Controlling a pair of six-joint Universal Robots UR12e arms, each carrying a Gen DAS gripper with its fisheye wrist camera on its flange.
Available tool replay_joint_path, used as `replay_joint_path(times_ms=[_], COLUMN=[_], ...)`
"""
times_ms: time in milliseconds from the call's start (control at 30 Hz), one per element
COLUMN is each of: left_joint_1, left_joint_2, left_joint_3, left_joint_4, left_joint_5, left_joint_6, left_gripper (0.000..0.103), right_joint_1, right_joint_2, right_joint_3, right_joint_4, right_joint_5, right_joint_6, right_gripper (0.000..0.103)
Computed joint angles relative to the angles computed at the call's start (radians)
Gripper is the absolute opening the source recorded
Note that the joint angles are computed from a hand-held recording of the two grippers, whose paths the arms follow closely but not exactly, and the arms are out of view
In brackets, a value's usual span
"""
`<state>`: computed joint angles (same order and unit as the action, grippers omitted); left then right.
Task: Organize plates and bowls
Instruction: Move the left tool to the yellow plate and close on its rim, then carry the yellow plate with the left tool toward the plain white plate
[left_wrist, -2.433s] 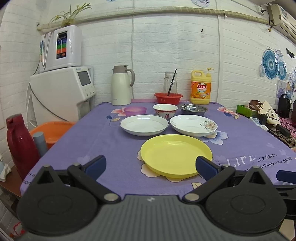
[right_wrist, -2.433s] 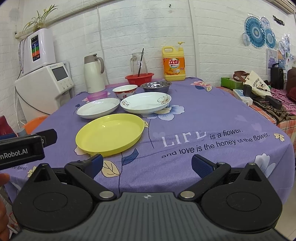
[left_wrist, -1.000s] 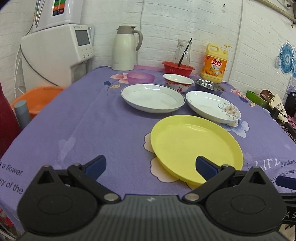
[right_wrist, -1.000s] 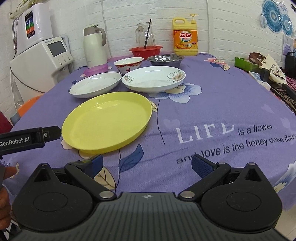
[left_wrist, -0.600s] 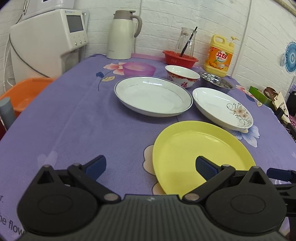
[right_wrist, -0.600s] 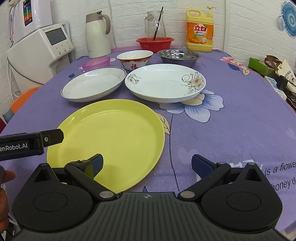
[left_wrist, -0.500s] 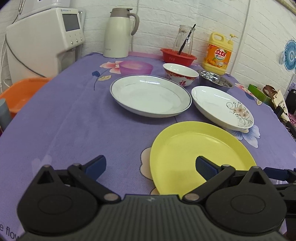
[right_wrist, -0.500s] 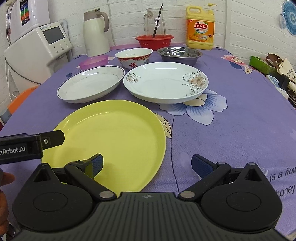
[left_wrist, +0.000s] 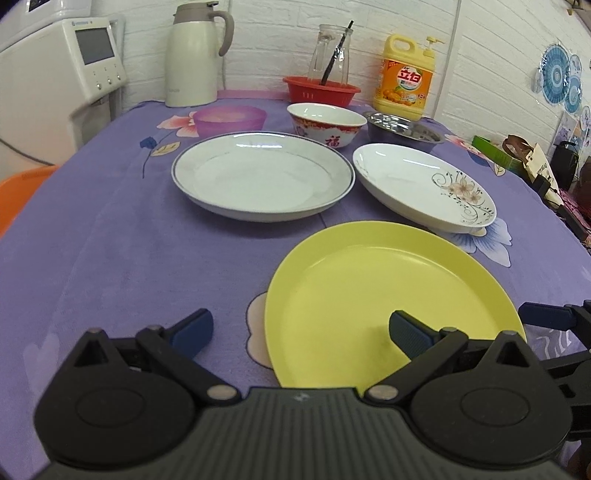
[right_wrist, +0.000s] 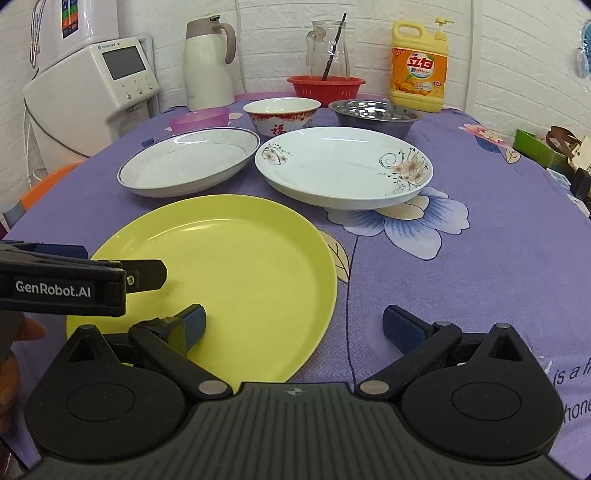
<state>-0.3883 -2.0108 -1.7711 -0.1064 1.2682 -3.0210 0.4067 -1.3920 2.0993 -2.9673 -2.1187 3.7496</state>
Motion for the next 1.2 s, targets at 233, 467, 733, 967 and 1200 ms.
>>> replay_joint_path(times_ms=[233,467,733,967,1200], left_joint_1=[-0.005,-0.014,-0.012,0.037,0.092], left_joint_2=[-0.007,-0.012,-0.011,0.025,0.052], left_joint_3=[0.003,-0.003,-0.002,-0.039,-0.067], left_joint_4=[0.022,0.059,0.057,0.076,0.104], left_joint_5=[0.006,0.041,-0.008,0.007,0.1], left_joint_6=[-0.007,0.006,-0.007,-0.075,-0.126], left_gripper=[0.09,0.074,0.05,0.049,0.049], right_joint_1=[-0.003,0.003,0.028,0.055,0.066], right_joint_2=[0.009,0.017,0.053,0.077,0.143], right_joint_3=[-0.014,-0.005,-0.042,-0.088,-0.178], right_joint_4=[-0.001,-0.04,-0.049,-0.077,-0.14], right_joint_5=[0.01,-0.017,-0.037,-0.019,0.091], right_joint_6=[-0.01,-0.015,-0.009,-0.05,-0.16], right_gripper=[0.103,0.103,0.103,0.103,0.103])
